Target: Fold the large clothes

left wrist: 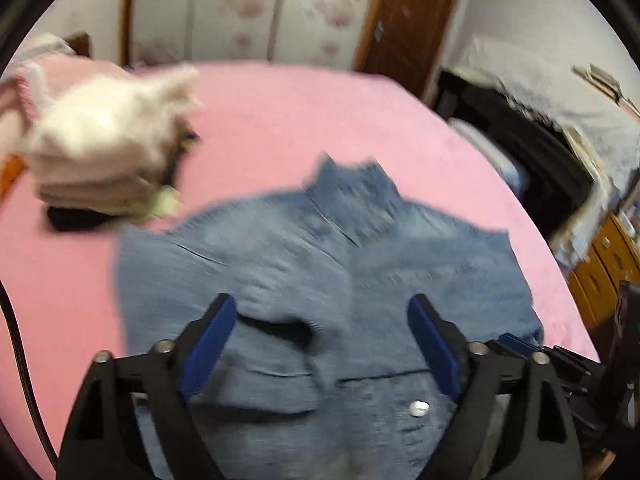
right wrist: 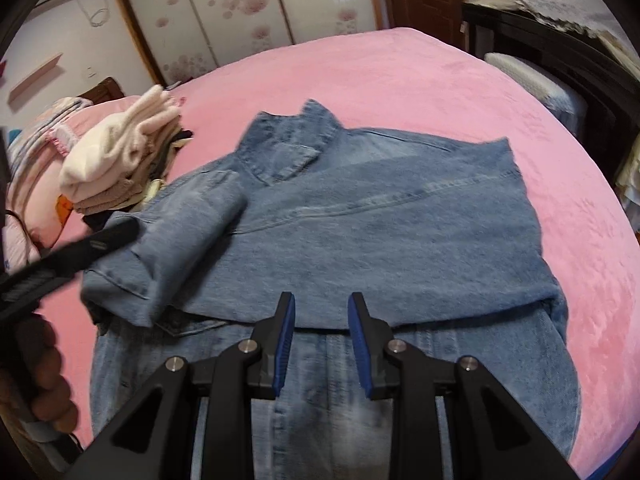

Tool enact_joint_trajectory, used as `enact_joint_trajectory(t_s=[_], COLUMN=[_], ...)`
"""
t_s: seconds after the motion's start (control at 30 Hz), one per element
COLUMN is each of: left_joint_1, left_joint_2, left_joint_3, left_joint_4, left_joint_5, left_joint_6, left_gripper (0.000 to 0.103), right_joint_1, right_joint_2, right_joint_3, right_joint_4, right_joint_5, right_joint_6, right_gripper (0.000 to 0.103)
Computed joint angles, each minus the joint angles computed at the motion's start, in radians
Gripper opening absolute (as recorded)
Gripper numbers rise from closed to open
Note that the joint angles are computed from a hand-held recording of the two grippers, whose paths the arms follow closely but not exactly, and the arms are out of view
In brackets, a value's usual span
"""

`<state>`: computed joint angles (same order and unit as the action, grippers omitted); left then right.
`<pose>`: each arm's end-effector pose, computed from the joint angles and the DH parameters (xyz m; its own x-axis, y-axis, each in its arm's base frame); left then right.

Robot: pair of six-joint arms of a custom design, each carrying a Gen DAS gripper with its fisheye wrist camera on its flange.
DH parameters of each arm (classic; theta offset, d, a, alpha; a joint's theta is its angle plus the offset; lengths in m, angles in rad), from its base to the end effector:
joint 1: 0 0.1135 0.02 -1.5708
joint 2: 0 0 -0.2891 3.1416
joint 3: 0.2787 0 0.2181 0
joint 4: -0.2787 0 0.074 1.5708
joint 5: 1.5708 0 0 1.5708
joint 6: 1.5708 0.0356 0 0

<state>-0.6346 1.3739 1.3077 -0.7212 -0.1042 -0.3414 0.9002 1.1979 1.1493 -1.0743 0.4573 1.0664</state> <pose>0.2066 -0.1475 0.3655 -0.7153 0.1131 -0.6896 0.3089 0.9364 -0.1668 0.1198 0.1257 0.3370 -0.7821 0.2780 -0.5577 0.2081 0.9601 0.1868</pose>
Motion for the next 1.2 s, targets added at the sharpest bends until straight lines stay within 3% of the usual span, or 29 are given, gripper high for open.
enact_joint_trajectory(t_s=[0.1,0.23,0.33,0.5,0.77,0.83,0.93,1.0,1.03,1.1,1.13,1.2], left_joint_1=[0.017,0.061,0.125,0.225,0.396,0.429,0.448,0.461,0.474,0.488,0.486,0.471], left_joint_2=[-0.093,-0.172,-0.191,-0.184,-0.092,-0.055,-0.004,0.036,0.053,0.064,0.064,0.057], left_joint_3=[-0.036,-0.138,-0.242,-0.383,-0.435,-0.432,-0.414,-0.396,-0.385,-0.386,-0.386,-0.393], left_joint_4=[-0.037,-0.077,-0.076,-0.004,0.131,0.16,0.175,0.163,0.154,0.161,0.162,0.167], left_joint_5=[-0.123,-0.207,-0.196,-0.165,-0.037,0.0,0.049,0.083,0.111,0.133,0.13,0.113], left_joint_6=[0.03,0.056,0.074,0.097,0.134,0.142,0.137,0.13,0.129,0.11,0.108,0.102], left_gripper=[0.093,0.093,0.093,0.093,0.092,0.088,0.071,0.034,0.025,0.021,0.02,0.018], right_joint_1=[0.011,0.032,0.045,0.054,0.036,0.023,0.001,-0.01,-0.02,-0.033,-0.036,-0.044], right_joint_2=[0.043,0.124,0.197,0.359,0.624,0.686,0.747,0.785,0.811,0.835,0.832,0.798], right_joint_3=[0.06,0.159,0.231,0.362,0.543,0.589,0.644,0.687,0.723,0.763,0.772,0.762], right_joint_4=[0.017,0.037,0.058,0.072,0.021,-0.02,-0.059,-0.086,-0.112,-0.141,-0.149,-0.149], right_joint_5=[-0.003,0.002,-0.007,-0.028,-0.034,-0.021,-0.027,-0.025,-0.034,-0.038,-0.02,0.034], right_joint_6=[-0.054,-0.137,-0.203,-0.337,-0.503,-0.521,-0.545,-0.562,-0.567,-0.561,-0.56,-0.537], right_gripper=[0.027,0.029,0.037,0.038,0.038,0.038,0.038,0.038,0.038,0.032,0.019,0.013])
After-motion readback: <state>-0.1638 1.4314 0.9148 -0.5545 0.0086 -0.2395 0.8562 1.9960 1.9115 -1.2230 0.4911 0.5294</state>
